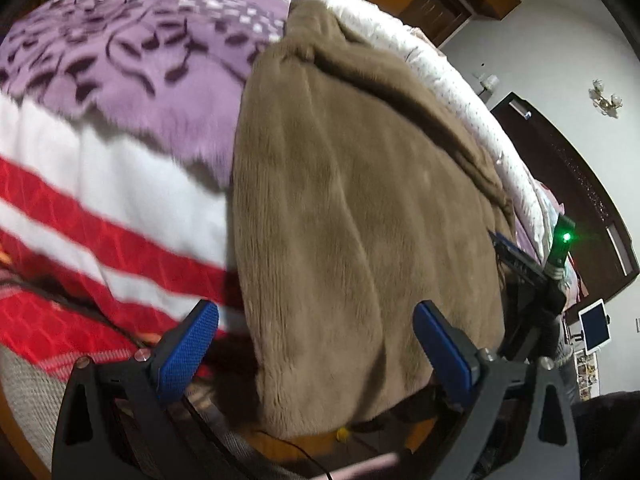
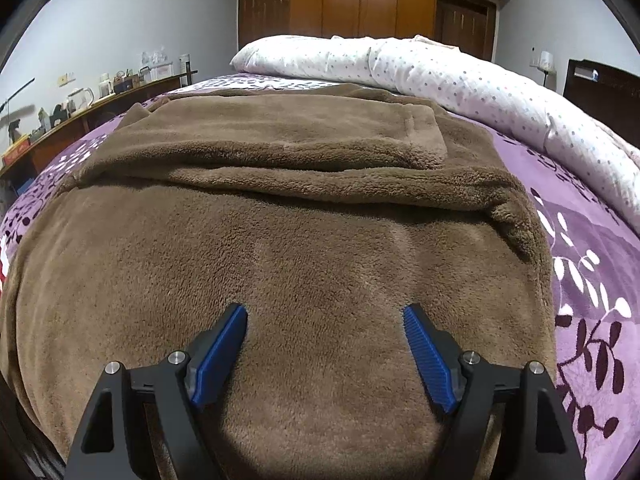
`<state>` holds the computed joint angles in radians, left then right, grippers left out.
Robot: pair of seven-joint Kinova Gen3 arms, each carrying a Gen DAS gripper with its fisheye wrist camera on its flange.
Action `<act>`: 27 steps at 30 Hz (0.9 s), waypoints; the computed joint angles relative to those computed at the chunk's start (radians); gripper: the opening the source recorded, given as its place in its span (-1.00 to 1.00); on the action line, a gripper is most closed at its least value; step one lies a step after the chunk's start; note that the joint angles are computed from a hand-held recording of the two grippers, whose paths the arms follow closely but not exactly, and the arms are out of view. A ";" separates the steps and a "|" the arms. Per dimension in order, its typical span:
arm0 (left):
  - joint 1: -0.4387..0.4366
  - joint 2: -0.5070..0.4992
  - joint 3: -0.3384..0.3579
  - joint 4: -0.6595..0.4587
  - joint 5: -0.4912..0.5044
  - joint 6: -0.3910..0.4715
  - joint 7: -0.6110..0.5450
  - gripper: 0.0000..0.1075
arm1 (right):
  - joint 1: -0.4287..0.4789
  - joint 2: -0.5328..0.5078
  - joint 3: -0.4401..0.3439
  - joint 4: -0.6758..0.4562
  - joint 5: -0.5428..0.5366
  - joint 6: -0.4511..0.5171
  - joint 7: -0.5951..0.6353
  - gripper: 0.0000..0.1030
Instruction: Fold clothes
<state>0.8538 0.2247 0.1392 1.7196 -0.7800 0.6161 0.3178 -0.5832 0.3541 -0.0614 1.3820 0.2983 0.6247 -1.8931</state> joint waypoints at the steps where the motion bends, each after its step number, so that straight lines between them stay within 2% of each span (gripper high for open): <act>1: -0.004 0.000 0.004 0.001 0.007 -0.009 -0.007 0.84 | 0.006 0.000 -0.005 0.000 -0.008 -0.001 0.006 0.59; 3: -0.009 0.001 0.008 0.004 0.024 -0.027 -0.024 0.83 | 0.016 -0.002 -0.011 0.003 -0.022 -0.007 0.017 0.60; 8: -0.009 0.000 0.005 0.012 0.058 -0.059 -0.055 0.52 | -0.012 -0.014 0.015 0.037 0.017 -0.051 -0.022 0.60; 10: -0.012 -0.005 0.003 0.023 0.074 -0.080 -0.067 0.18 | -0.005 -0.017 0.010 0.045 0.017 -0.063 -0.020 0.60; 16: 0.000 -0.019 -0.005 0.035 0.075 -0.083 -0.076 -0.25 | 0.011 -0.020 0.002 0.058 0.001 -0.092 -0.001 0.60; 21: 0.000 -0.029 0.012 0.017 0.049 -0.093 -0.112 -0.33 | 0.014 -0.031 0.007 0.089 0.000 -0.142 -0.006 0.60; 24: -0.028 0.008 0.037 -0.040 0.122 -0.062 -0.217 -0.33 | 0.086 -0.037 -0.047 0.097 -0.092 -0.164 0.067 0.60; 26: -0.037 0.027 0.038 -0.057 0.179 -0.043 -0.270 -0.20 | 0.119 -0.039 -0.070 0.098 -0.147 -0.169 0.109 0.60; 27: -0.039 0.036 0.036 -0.065 0.205 -0.033 -0.294 -0.03 | 0.113 -0.039 -0.063 0.097 -0.153 -0.168 0.117 0.60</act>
